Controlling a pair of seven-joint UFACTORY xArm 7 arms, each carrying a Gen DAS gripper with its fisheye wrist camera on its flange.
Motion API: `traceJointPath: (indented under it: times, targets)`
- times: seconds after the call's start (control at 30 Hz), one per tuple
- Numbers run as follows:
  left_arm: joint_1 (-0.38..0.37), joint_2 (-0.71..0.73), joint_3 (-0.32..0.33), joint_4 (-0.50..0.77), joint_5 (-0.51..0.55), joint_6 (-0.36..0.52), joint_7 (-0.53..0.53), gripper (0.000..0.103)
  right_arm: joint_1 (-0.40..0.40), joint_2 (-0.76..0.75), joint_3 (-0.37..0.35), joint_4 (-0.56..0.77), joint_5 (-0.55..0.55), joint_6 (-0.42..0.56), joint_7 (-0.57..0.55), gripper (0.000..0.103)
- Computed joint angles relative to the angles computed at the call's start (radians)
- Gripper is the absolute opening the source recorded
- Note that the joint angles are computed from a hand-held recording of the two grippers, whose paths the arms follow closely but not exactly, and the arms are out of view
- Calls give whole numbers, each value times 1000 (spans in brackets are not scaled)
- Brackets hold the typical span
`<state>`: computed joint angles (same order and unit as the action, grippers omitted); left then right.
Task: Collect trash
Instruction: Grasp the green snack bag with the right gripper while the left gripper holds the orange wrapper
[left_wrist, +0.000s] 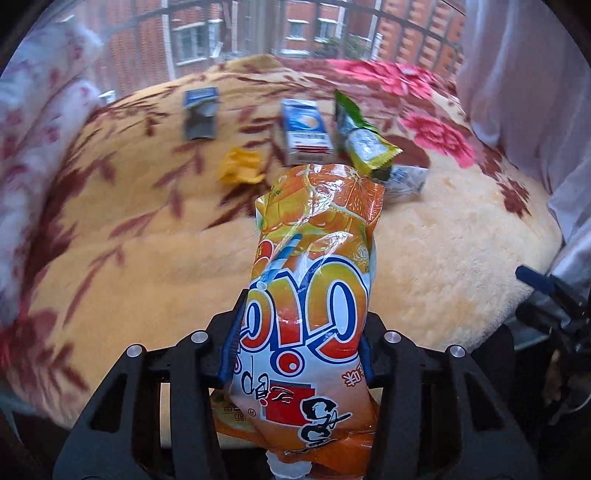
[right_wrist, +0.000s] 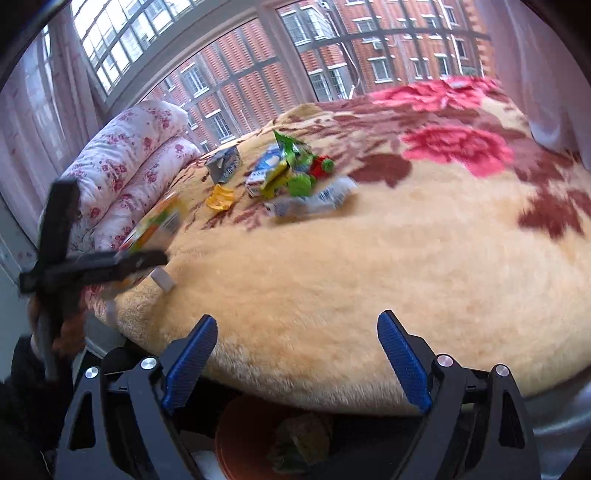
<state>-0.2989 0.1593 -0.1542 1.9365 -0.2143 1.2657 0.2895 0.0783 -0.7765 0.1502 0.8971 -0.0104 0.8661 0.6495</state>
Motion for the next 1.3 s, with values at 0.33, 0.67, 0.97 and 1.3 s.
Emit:
traceJointPath:
  times: [0.33,0.67,0.97,1.3]
  targets:
    - [44,-216,33,-308,-147,-182,-106,47,15,361,-38,343,-5,5,-116,87]
    - [58,-222,58,-374,-248,-241,-44,47,0,722,-73,684,-116,141,-167,80]
    - [85,-203,69,-372,-327,-238,-2,47,12,865,-108,799,-70,172,-166,68]
    - [104,-197,73,-360,-343,-242,-4,47,26,860,-118,793,-109,179,-142,36]
